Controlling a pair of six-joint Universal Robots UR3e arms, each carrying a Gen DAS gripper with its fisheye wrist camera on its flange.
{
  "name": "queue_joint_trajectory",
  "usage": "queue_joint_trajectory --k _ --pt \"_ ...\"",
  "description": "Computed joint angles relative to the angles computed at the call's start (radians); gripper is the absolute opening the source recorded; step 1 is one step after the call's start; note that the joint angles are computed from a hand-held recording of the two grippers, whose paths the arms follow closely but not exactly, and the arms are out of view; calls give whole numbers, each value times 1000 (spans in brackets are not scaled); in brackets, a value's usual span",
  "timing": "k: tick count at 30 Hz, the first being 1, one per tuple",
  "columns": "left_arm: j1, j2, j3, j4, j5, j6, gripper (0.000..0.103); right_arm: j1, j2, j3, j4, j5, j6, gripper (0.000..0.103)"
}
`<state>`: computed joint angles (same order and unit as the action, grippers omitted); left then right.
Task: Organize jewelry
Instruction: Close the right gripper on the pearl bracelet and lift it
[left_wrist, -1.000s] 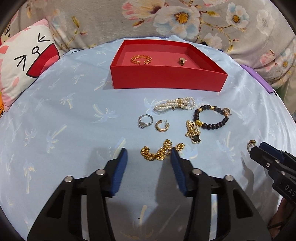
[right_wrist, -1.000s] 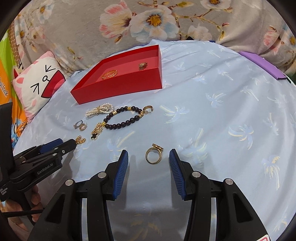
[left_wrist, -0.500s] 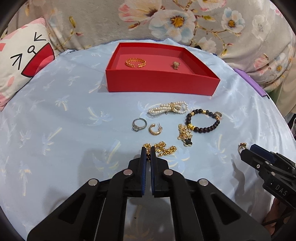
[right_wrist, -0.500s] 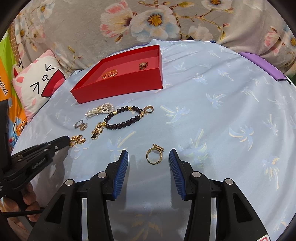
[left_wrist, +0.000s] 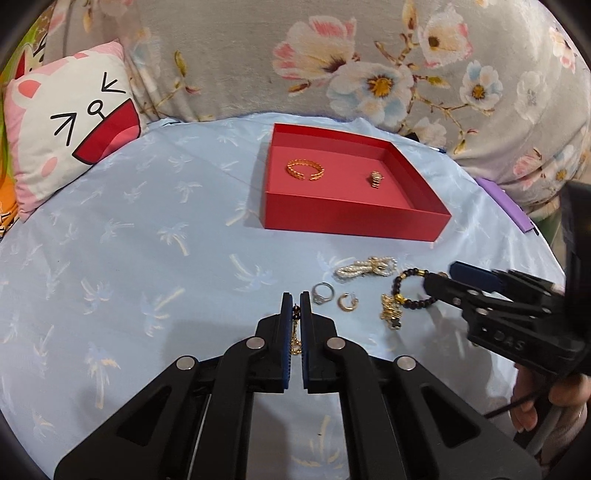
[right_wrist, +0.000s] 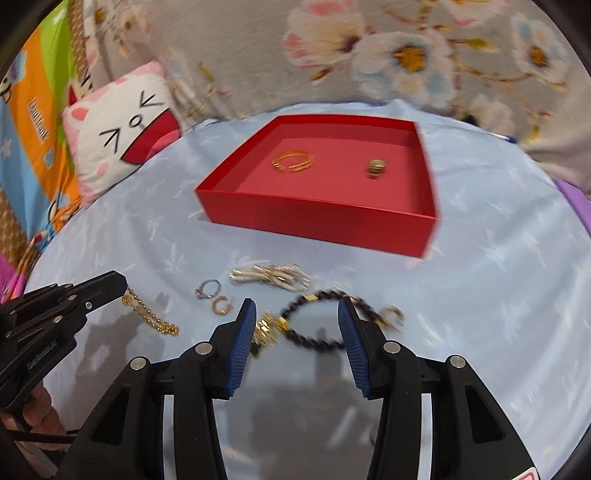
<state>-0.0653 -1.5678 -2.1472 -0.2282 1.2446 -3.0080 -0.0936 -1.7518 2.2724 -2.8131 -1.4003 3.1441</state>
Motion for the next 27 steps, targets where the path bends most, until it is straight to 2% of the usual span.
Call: queue_joint_trajectory --k 4,6,11,13,15,18,23,27 --pt "30 -12 5 -9 -13 15 3 14 164 -108 -27 23 -46 46" --pt "44 -17 1 -6 -22 22 3 2 212 -133 -37 57 -75 46" --pt "51 -45 9 2 -19 23 3 3 299 -199 -25 66 -111 46" --pt "52 -54 13 3 -19 22 3 4 305 -201 -22 64 -112 43" --pt "52 -60 16 3 -19 19 3 -1 301 -198 -8 74 -118 29" --pt "49 -63 17 3 -18 18 3 -4 291 -183 4 77 -119 15" --pt "40 -66 25 -3 -11 15 3 -19 252 -142 -7 95 -104 8" --pt "46 -43 44 -48 -40 16 3 -33 183 -97 -17 103 -87 8"
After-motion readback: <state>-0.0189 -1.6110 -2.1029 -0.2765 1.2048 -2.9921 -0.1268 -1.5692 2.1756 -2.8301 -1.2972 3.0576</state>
